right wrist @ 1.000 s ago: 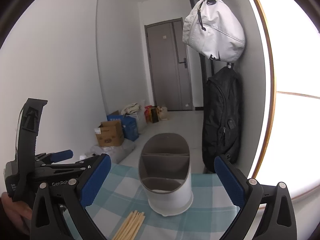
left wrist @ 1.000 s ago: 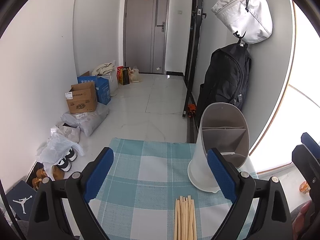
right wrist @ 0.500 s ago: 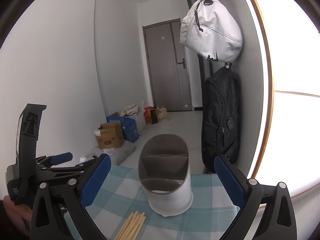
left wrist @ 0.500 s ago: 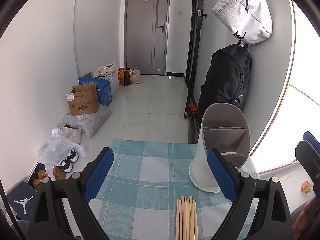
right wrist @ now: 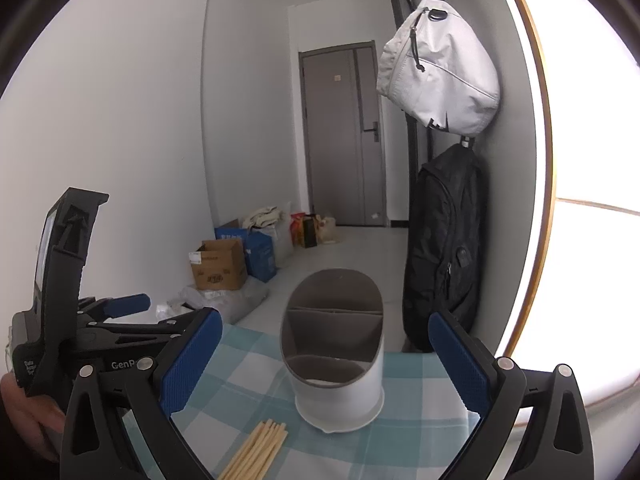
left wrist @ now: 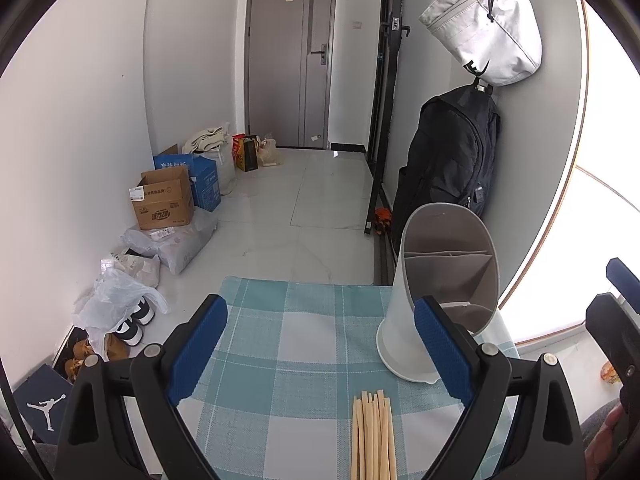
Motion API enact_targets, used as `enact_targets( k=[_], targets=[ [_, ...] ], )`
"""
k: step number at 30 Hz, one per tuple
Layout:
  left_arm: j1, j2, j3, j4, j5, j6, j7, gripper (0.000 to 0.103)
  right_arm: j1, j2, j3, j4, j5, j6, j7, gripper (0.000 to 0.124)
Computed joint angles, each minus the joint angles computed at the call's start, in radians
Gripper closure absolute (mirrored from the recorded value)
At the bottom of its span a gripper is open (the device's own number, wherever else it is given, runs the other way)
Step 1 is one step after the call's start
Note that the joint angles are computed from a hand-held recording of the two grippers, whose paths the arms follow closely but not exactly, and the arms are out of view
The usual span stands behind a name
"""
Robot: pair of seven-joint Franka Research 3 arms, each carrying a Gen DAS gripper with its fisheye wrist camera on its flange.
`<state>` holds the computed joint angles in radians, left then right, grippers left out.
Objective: Organize utensils
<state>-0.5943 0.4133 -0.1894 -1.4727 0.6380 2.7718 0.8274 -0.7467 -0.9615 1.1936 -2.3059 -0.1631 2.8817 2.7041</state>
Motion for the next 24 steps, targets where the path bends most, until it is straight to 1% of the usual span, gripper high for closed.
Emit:
enact_targets(
  k=[2, 4, 5, 9, 12, 24],
  targets=[
    [-0.01, -0.001, 0.013, 0.001, 0.017, -0.006, -0.025, 0.011, 0.003, 0.004, -0.003, -0.004, 0.003, 0.005, 0.003, 0.021],
    [0.001, 0.002, -0.001, 0.004, -0.003, -0.011, -0.006, 0.011, 0.004, 0.003, -0.007, -0.011, 0.007, 0.012, 0.012, 0.021],
    [-0.005, 0.001, 0.007, 0.004, 0.007, -0.015, -0.02, 0.011, 0.006, 0.003, -0.009, -0.015, 0.009, 0.015, 0.017, 0.021],
    [0.0, -0.001, 0.003, -0.001, 0.004, -0.012, -0.02, 0.011, 0.012, 0.007, -0.016, -0.023, 0.012, 0.017, 0.032, 0.021],
    [-0.002, -0.002, 0.005, -0.003, 0.008, -0.01, -0.023, 0.011, 0.016, 0.009, -0.018, -0.03, 0.011, 0.035, 0.041, 0.021],
    [0.009, -0.004, -0.002, -0.011, -0.002, -0.012, -0.018, 0.011, 0.016, 0.013, -0.013, -0.022, 0.002, 0.023, 0.043, 0.021]
  ],
)
